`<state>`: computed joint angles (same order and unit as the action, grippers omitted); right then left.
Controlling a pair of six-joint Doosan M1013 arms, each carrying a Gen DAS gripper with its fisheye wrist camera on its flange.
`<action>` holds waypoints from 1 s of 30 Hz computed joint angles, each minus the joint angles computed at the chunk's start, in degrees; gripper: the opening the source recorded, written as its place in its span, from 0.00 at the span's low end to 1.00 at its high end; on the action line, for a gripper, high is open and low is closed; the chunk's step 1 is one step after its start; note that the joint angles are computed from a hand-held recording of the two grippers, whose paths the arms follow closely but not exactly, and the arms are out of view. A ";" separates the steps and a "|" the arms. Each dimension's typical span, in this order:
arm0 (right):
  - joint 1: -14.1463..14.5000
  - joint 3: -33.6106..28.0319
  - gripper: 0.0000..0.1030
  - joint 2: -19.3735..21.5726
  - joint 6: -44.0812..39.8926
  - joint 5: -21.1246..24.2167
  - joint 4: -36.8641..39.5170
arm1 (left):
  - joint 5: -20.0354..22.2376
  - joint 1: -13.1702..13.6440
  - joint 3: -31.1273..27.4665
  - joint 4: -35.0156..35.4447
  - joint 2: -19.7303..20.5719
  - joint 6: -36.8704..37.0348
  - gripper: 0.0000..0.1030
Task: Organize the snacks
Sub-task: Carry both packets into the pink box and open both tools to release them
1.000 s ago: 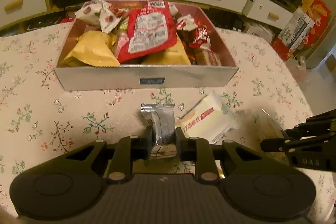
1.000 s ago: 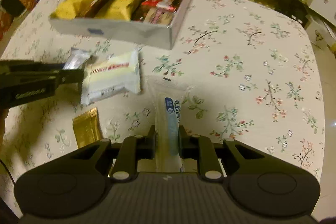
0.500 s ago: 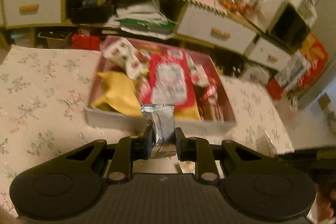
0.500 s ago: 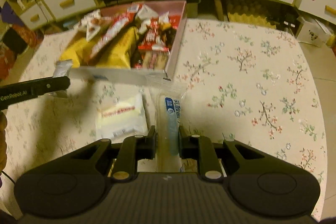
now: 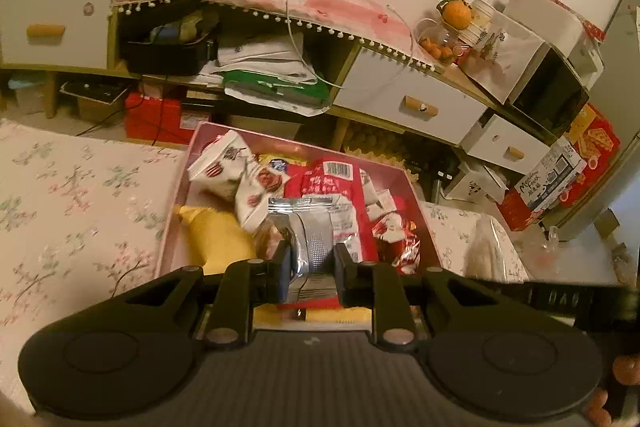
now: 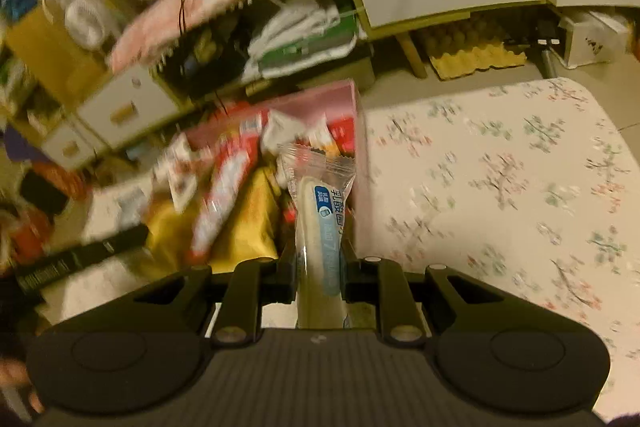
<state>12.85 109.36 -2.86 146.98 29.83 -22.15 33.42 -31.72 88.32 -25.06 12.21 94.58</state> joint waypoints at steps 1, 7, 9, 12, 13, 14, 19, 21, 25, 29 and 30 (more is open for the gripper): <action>-0.09 -0.23 0.17 0.29 0.45 -0.86 -0.33 | 0.57 -0.10 -0.54 0.65 0.45 -0.40 0.25; -0.04 -2.11 0.17 2.22 1.61 -4.03 -1.15 | 0.64 -0.46 -2.11 3.42 2.41 -1.60 0.25; -0.18 -2.89 0.17 3.02 1.24 -5.99 -0.09 | -0.17 -0.52 -2.06 4.27 2.53 -1.48 0.28; -0.68 -4.03 0.17 4.47 -3.37 -8.68 5.70 | 0.60 0.29 -2.16 2.00 2.55 1.94 0.35; -0.70 -4.68 0.17 5.25 -4.96 -9.12 7.17 | 0.72 0.81 -2.03 0.46 2.42 3.06 0.37; -0.77 -5.36 0.17 5.97 -6.68 -9.13 8.64 | 0.60 1.33 -1.83 -0.81 2.22 3.44 0.38; 0.52 -9.62 0.17 9.88 -7.25 -3.55 6.13 | 0.78 3.41 -1.17 -5.79 1.42 2.96 0.39; 1.24 -10.54 0.18 10.66 -4.85 -2.07 2.98 | 0.84 3.84 -1.02 -6.42 1.18 2.04 0.39; 1.13 -10.27 0.27 10.39 -1.91 -3.24 4.68 | 1.13 3.91 -1.09 -5.88 0.93 1.31 0.41; 1.56 -9.66 0.30 9.18 0.27 -3.34 3.09 | 2.17 4.13 -1.33 -4.49 0.85 -0.50 0.42; 1.59 -9.43 0.30 8.67 0.15 -3.04 3.26 | 2.30 4.26 -1.25 -4.73 0.72 -0.81 0.42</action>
<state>14.44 99.92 5.81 147.14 26.79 -18.89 35.72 -27.46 87.07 -29.79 12.93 93.77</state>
